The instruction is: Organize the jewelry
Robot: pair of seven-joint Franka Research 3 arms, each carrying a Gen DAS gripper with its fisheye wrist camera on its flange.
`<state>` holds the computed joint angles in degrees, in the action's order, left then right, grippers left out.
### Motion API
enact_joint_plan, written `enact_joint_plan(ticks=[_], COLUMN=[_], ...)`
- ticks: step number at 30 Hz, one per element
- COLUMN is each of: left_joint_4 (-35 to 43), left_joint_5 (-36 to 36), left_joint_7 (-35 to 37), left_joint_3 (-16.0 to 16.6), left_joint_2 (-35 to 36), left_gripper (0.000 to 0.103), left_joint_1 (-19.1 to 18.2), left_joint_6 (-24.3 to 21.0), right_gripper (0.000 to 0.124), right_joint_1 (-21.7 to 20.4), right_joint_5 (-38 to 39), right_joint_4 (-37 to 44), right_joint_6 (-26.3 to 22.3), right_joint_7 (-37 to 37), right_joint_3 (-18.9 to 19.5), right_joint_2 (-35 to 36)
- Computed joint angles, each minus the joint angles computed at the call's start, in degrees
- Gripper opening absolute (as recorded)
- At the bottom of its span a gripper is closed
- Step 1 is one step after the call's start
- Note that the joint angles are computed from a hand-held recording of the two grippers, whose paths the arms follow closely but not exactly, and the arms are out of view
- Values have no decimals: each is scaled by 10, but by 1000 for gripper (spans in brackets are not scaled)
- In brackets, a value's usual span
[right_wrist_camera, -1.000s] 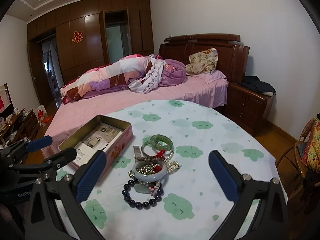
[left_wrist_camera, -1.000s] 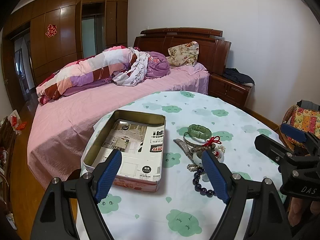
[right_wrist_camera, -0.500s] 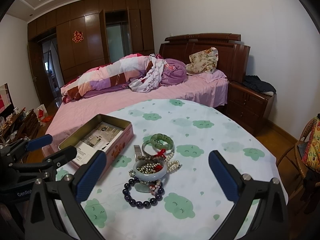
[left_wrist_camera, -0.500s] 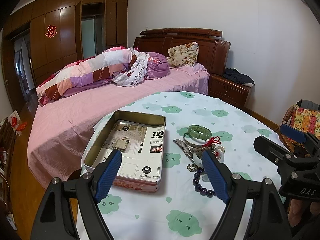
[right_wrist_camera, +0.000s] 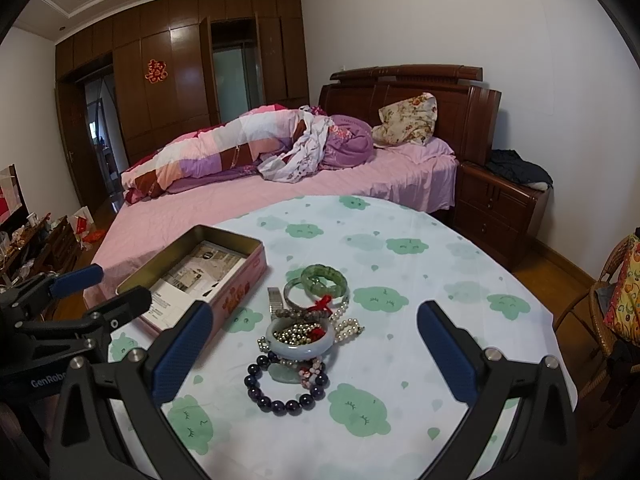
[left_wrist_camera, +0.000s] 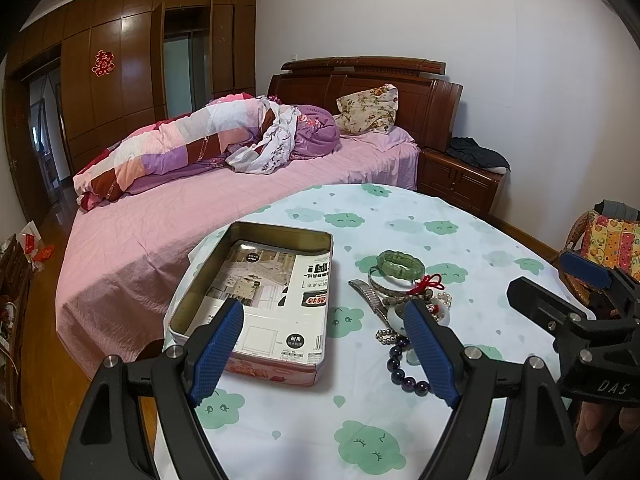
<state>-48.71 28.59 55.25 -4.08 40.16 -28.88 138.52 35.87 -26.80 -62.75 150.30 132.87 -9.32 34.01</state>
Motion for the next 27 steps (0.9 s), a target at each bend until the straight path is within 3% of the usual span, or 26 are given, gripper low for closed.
enact_joint_plan(ticks=[14, 27], left_joint_4=[-22, -9], left_joint_5=[3, 4], left_joint_7=[-1, -2], left_joint_3=[-1, 0], left_joint_2=[-14, -5], left_gripper=[82, 82], left_joint_1=[6, 9], left_joint_6=[9, 1], right_gripper=[103, 103], right_joint_1=[1, -9], right_joint_5=[4, 39], right_joint_4=[-2, 40], right_joint_6=[0, -24], right_joint_7=[2, -44], right_joint_3=[1, 12], right_joint_2=[5, 30])
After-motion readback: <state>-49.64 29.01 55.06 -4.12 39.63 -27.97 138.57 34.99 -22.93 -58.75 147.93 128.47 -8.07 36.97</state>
